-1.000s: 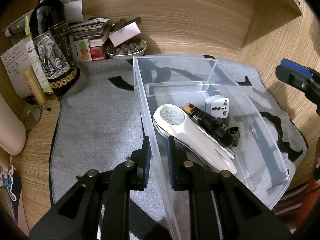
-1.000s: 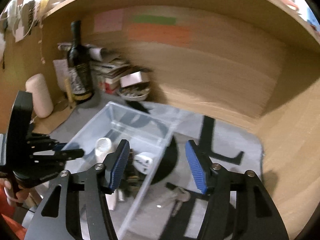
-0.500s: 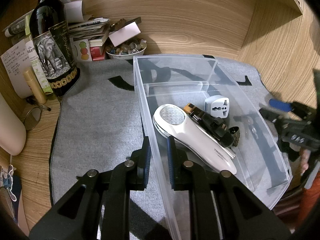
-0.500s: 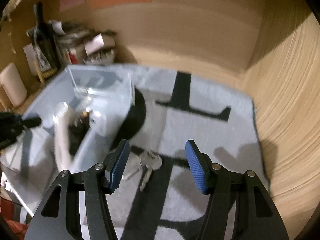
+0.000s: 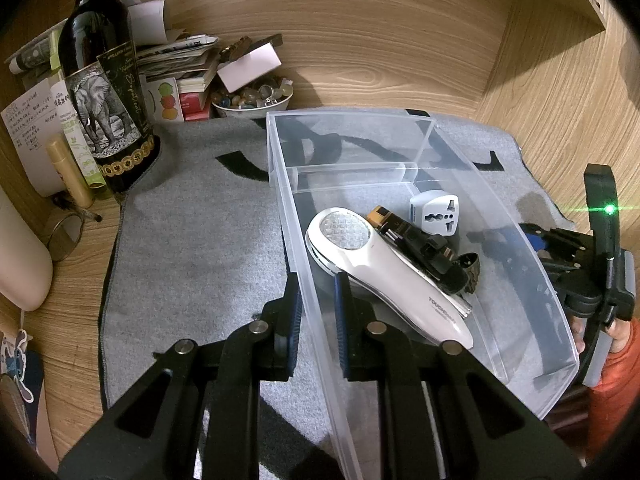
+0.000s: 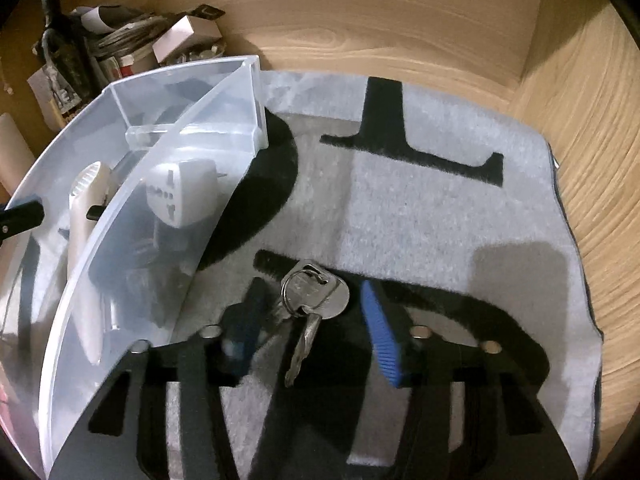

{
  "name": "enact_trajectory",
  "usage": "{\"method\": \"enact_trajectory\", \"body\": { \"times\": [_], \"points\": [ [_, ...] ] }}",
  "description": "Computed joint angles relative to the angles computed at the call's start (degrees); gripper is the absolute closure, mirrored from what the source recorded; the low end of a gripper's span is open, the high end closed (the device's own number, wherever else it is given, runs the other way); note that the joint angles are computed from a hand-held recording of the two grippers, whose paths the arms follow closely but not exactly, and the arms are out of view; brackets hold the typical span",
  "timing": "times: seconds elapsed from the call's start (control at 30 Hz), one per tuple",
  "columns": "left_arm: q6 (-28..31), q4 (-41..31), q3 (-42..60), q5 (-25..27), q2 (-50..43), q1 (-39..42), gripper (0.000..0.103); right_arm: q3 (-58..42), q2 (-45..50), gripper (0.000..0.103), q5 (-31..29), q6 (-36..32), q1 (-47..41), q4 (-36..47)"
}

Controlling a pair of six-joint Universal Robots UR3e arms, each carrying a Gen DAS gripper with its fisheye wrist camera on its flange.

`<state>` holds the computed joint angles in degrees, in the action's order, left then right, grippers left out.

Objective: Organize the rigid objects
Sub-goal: 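Move the right gripper to the keys and grasp them, then carry the keys into the clear box and release them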

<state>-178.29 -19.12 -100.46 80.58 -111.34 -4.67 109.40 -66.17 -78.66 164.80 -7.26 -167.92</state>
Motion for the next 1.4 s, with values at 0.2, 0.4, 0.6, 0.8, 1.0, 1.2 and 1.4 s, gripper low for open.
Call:
{"method": "enact_trajectory", "body": {
  "times": [0.2, 0.4, 0.6, 0.8, 1.0, 1.2, 1.4],
  "points": [
    [0.06, -0.02, 0.01, -0.15, -0.01, 0.11, 0.089, 1.31, -0.43, 0.077, 0.14, 0.37, -0.52, -1.76],
    [0.04, -0.03, 0.04, -0.17, -0.02, 0.13, 0.089, 4.46, -3.46, 0.078, 0.22, 0.59, -1.13, -4.46],
    [0.02, 0.02, 0.05, -0.02, -0.05, 0.05, 0.089, 5.38, -7.28, 0.078, 1.07, 0.96, -1.25, -5.87],
    [0.04, -0.02, 0.07, 0.01, -0.04, 0.03, 0.089, 4.84, -10.70, 0.078, 2.23, 1.87, -0.68, -6.88],
    [0.03, -0.01, 0.00, -0.05, -0.01, 0.03, 0.089, 2.78, -13.09, 0.078, 3.24, 2.01, 1.28, -7.50],
    [0.20, 0.23, -0.25, 0.04, 0.04, 0.05, 0.089, -0.70, -12.20, 0.078, 4.25, 1.76, 4.33, -7.08],
    [0.28, 0.30, -0.35, -0.02, 0.06, 0.14, 0.089, -3.49, -9.56, 0.078, 4.30, 0.23, 7.78, -5.53]
  ]
}}
